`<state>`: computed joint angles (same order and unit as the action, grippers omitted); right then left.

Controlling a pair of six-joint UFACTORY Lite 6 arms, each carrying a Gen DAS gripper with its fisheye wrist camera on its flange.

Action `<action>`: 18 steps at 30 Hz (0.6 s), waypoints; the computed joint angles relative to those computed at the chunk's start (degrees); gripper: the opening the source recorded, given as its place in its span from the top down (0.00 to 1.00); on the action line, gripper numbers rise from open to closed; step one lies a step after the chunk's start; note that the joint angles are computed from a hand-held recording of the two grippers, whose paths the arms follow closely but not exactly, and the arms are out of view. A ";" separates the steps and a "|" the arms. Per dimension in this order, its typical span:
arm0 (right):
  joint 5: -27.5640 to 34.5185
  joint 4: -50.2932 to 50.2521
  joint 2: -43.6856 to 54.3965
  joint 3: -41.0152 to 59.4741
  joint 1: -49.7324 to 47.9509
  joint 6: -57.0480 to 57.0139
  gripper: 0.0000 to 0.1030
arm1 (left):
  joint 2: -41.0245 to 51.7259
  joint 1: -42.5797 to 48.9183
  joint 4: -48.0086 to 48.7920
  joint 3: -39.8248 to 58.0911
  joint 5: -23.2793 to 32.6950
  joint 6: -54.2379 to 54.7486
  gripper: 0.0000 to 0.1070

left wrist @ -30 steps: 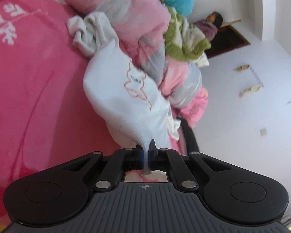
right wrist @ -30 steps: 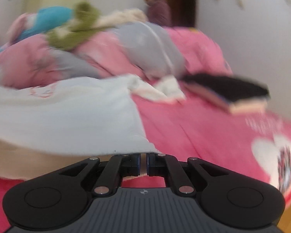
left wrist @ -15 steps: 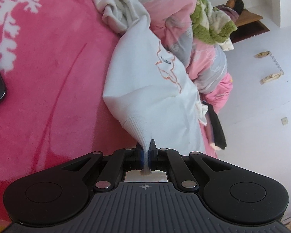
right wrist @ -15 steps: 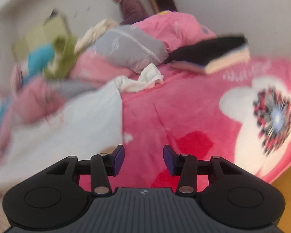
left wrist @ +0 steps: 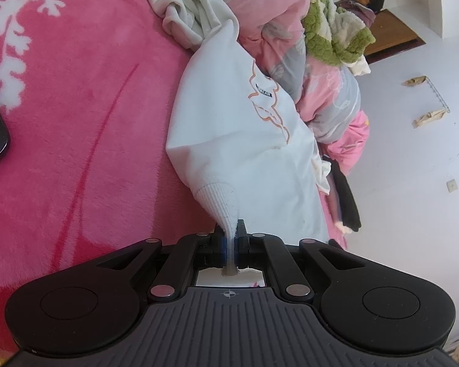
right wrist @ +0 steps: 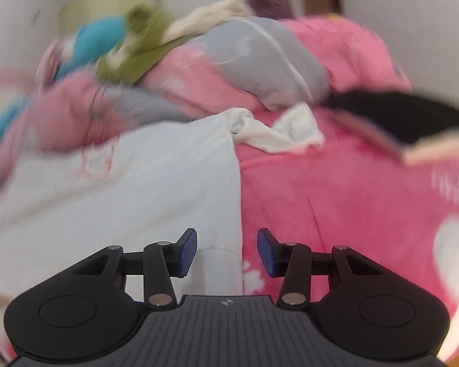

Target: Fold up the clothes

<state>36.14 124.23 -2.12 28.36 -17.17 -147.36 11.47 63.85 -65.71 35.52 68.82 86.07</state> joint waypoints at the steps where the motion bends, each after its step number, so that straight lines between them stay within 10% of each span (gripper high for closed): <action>1: -1.47 3.31 -0.07 -0.58 1.73 -4.11 0.60 | 0.35 -0.07 -0.02 0.06 -0.18 0.06 0.97; 7: -0.82 7.86 -0.15 -2.17 2.74 -9.44 0.88 | 1.51 -0.51 -0.09 0.11 -0.69 -0.06 0.97; 18: 19.86 -18.79 26.92 16.00 -17.30 37.75 0.91 | 0.79 -2.78 -0.32 -1.01 -0.82 -1.17 0.96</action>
<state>56.00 105.43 24.80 44.35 -34.47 -109.61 12.26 61.07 -66.03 34.51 68.00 84.90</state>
